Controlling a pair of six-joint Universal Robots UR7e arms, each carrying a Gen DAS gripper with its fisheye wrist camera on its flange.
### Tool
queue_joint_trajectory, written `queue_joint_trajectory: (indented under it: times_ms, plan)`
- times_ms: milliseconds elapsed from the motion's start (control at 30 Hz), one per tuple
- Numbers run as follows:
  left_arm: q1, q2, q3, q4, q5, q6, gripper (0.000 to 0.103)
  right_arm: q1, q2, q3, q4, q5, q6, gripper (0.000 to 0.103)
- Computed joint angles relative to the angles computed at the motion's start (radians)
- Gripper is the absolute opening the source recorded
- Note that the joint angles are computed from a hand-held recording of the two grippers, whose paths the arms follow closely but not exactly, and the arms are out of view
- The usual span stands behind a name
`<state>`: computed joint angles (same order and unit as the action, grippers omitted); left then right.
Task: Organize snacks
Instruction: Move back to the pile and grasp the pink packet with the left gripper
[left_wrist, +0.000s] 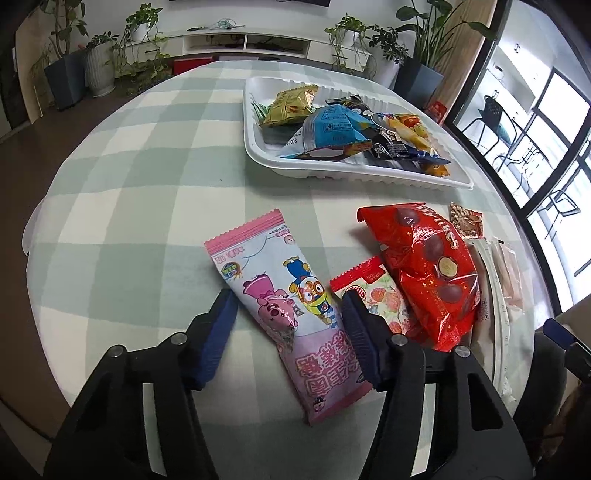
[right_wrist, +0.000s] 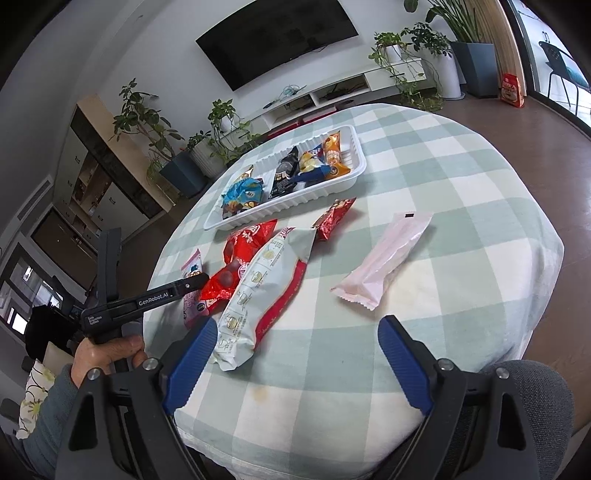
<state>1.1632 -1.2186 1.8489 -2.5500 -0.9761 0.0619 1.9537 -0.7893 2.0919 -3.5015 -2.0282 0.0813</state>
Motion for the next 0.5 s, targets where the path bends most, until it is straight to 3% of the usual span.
queue_joint_trajectory:
  times_ms: [167, 300, 433, 500]
  plan:
    - [-0.008, -0.006, 0.015, 0.002, 0.018, 0.047, 0.050, 0.012, 0.018, -0.016, 0.027, 0.000, -0.005, 0.091]
    - [-0.031, 0.012, 0.009, 0.040, 0.086, 0.076, 0.051, 0.022, 0.033, -0.029, 0.045, -0.002, -0.012, 0.090]
    - [-0.029, 0.006, 0.024, 0.014, 0.075, 0.087, 0.051, 0.029, 0.040, -0.036, 0.054, -0.001, -0.018, 0.089]
    - [-0.028, 0.000, 0.032, 0.005, 0.071, 0.101, 0.045, 0.031, 0.042, -0.038, 0.058, -0.004, -0.024, 0.089]
